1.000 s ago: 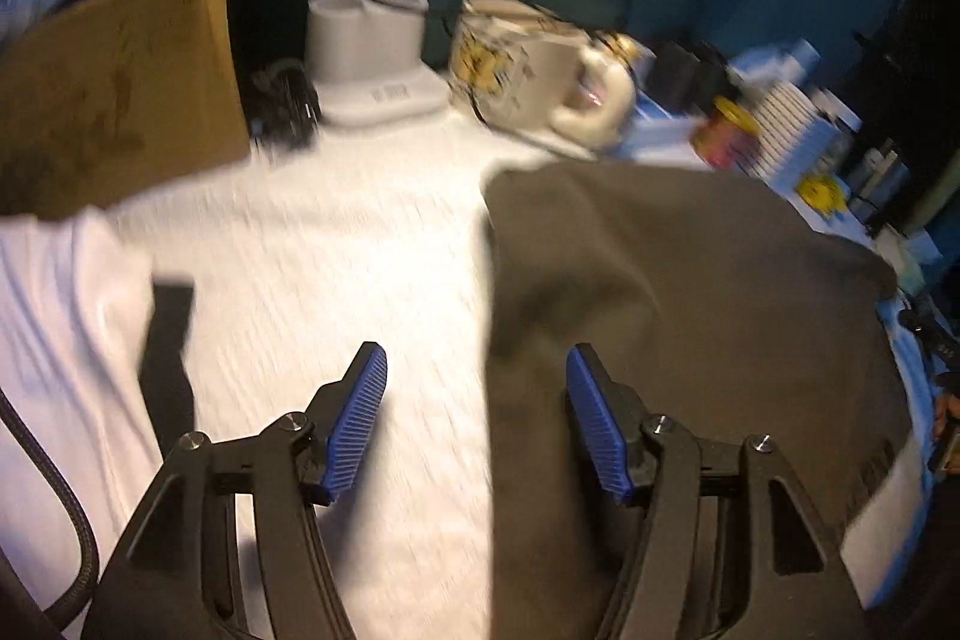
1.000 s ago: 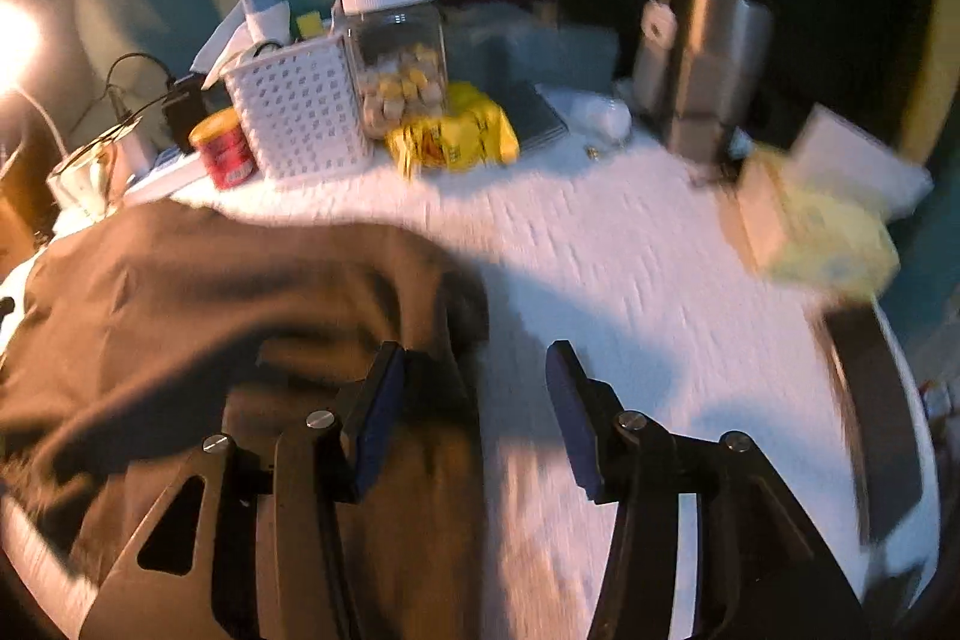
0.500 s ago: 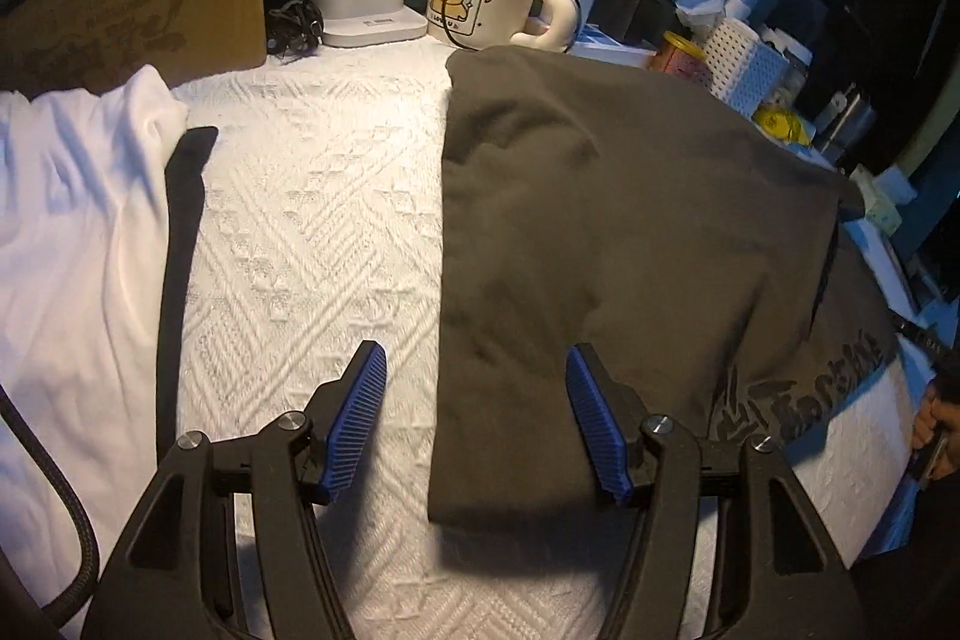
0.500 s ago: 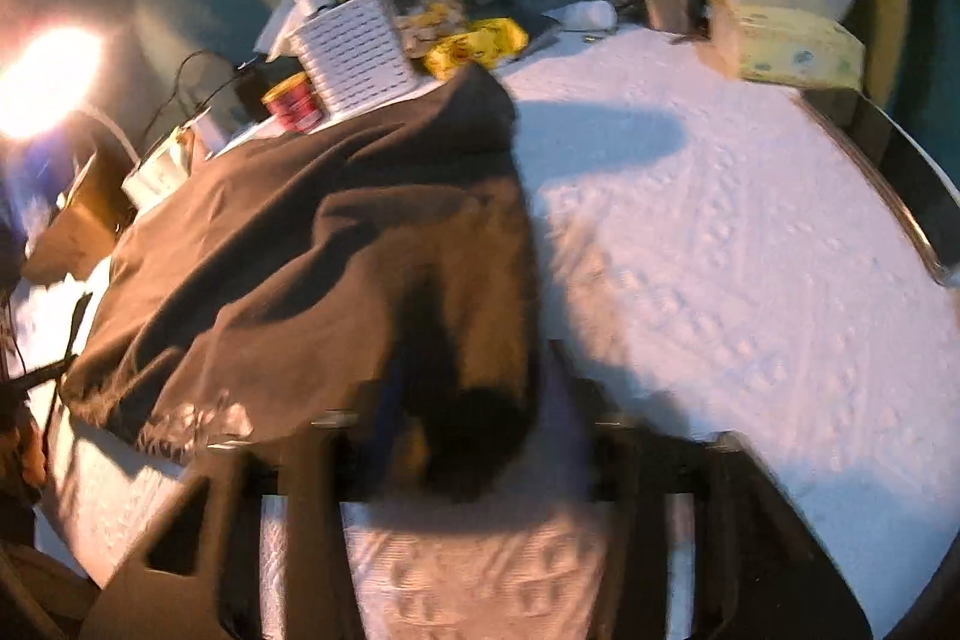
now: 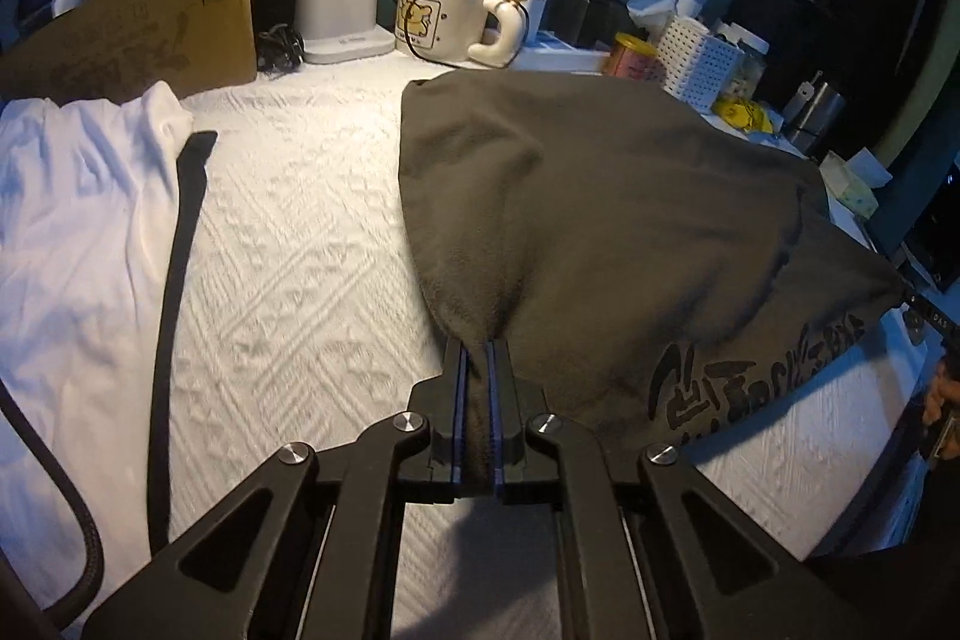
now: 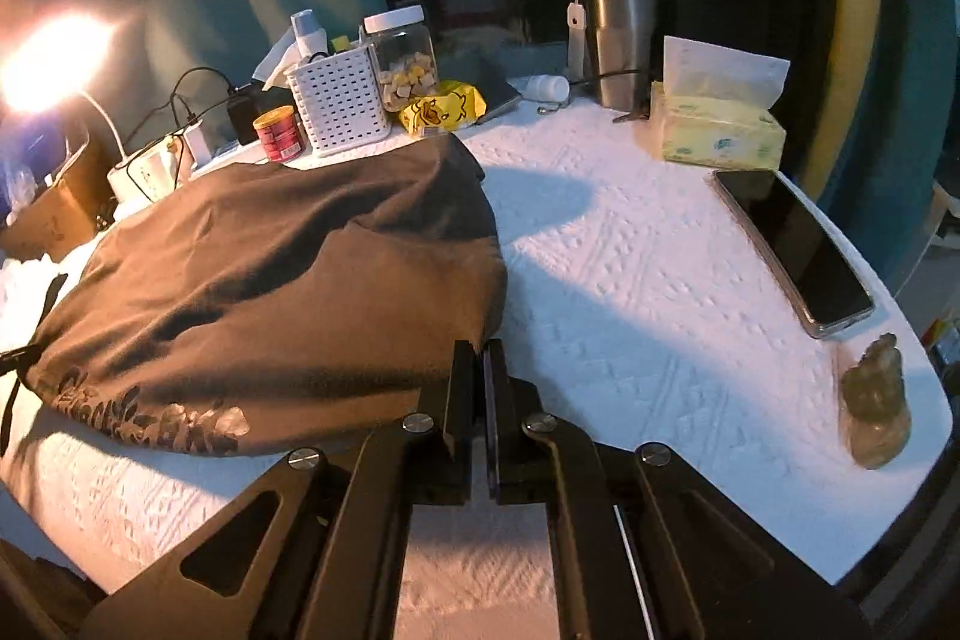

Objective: Fold small clothes

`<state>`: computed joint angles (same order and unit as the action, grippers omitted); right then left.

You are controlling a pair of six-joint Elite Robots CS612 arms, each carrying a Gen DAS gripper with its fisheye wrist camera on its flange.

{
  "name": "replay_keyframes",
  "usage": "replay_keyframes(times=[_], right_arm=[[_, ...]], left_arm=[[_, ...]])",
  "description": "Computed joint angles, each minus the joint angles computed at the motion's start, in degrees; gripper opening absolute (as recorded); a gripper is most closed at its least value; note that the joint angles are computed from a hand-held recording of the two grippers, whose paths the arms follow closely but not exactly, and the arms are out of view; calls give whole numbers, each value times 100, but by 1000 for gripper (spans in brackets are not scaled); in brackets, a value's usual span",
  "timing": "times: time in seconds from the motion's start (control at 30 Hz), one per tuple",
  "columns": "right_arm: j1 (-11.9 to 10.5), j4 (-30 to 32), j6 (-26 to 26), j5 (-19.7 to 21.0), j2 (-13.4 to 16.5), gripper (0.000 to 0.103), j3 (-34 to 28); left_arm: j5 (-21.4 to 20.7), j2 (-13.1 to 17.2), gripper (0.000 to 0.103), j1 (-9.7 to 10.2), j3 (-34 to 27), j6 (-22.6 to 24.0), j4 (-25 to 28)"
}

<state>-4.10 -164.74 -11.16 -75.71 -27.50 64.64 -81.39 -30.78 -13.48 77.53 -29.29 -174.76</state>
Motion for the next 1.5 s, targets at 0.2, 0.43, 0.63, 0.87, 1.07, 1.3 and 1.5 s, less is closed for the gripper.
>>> replay_keyframes(times=[0.2,0.43,0.63,0.87,1.07,1.3,1.5], right_arm=[[-54,-98,-40,27,-134,3,251],[-76,-198,-46,-11,-253,4,511],[-84,-311,-148,-154,-380,4,767],[-147,-348,-269,-359,-609,3,1214],[-223,-24,-335,-464,-766,4,1557],[-207,90,-246,-565,-823,4,1522],[-100,-75,-388,-501,-708,33,1190]], left_arm=[[-30,-95,5,-51,173,-27,-81],[-53,-192,5,-92,323,7,-111],[-107,-300,5,-169,531,21,-97],[-378,-397,5,-203,795,-125,-6],[-667,-487,6,-202,967,-72,174],[-235,-608,39,-89,858,65,167],[-142,-261,48,128,79,253,108]])
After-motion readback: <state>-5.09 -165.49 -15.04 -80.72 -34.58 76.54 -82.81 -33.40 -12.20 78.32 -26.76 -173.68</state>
